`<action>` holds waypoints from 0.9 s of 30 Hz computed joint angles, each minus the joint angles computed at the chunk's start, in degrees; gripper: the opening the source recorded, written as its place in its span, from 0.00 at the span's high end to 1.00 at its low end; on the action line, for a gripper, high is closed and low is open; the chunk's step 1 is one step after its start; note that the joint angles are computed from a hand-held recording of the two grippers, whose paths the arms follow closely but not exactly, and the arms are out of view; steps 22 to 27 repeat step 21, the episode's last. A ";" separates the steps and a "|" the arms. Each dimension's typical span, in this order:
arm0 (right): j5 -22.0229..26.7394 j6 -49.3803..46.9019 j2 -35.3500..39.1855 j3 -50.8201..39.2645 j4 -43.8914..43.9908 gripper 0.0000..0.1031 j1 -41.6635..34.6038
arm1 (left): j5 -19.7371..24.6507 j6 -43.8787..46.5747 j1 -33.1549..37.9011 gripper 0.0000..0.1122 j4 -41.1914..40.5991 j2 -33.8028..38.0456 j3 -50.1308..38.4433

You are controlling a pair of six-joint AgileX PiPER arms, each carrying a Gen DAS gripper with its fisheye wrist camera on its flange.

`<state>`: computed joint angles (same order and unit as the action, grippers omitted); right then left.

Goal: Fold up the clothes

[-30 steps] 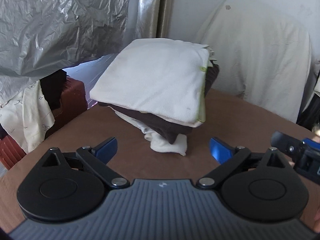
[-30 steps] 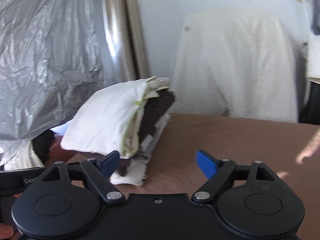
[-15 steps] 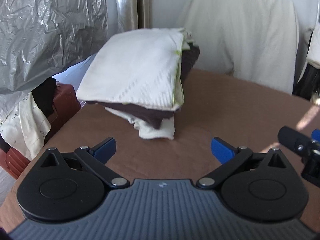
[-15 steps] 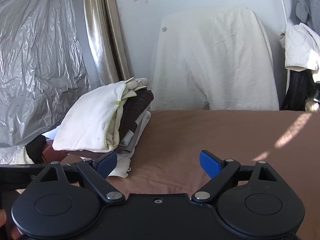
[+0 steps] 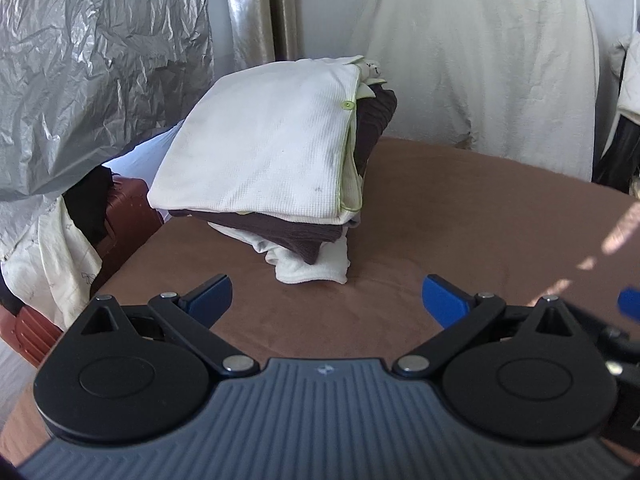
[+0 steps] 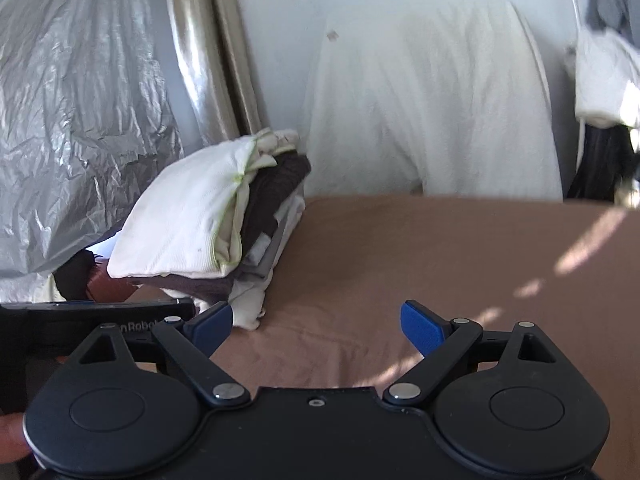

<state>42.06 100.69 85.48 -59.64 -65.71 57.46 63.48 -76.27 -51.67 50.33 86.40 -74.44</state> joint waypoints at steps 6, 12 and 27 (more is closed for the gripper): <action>3.37 0.18 1.21 -0.05 0.47 0.09 0.52 | 0.57 0.54 -0.32 0.08 1.07 1.64 -0.65; 3.77 0.10 1.60 -0.39 1.64 0.09 -0.33 | -0.87 -4.42 -0.90 0.08 5.32 1.63 1.75; 1.70 -0.27 2.38 -0.78 2.37 0.09 -1.27 | -0.57 -5.12 0.58 0.08 4.28 3.04 1.32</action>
